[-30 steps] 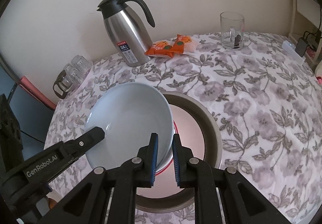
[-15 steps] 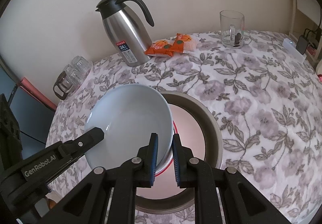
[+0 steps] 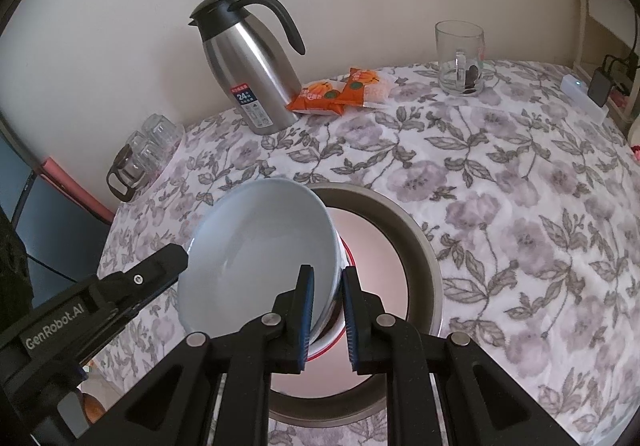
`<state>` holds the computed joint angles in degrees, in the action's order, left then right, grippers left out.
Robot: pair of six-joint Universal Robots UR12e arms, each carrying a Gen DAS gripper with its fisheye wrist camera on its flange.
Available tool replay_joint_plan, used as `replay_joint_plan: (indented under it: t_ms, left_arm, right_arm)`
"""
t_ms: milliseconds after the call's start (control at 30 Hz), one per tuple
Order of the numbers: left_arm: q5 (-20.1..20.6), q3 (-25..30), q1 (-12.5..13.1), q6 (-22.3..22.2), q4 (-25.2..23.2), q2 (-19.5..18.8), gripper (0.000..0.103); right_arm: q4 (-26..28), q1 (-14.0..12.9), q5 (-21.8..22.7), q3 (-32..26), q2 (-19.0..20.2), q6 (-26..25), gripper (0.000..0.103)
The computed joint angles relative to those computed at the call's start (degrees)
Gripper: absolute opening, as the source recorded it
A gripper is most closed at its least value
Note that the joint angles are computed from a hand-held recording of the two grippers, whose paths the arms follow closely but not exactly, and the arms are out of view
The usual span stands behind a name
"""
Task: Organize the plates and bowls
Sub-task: 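Lower the pale blue bowl with both tools onto the stacked bowls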
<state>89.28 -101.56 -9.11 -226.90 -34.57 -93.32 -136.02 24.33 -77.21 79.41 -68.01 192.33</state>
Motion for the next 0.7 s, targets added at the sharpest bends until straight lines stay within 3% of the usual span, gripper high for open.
replay_joint_plan:
  t_ms: [700]
  left_arm:
    - [-0.32, -0.19, 0.19, -0.93, 0.34, -0.19, 0.017]
  right_arm:
    - [-2.01, -0.6, 0.8, 0.67, -0.45, 0.55, 0.015]
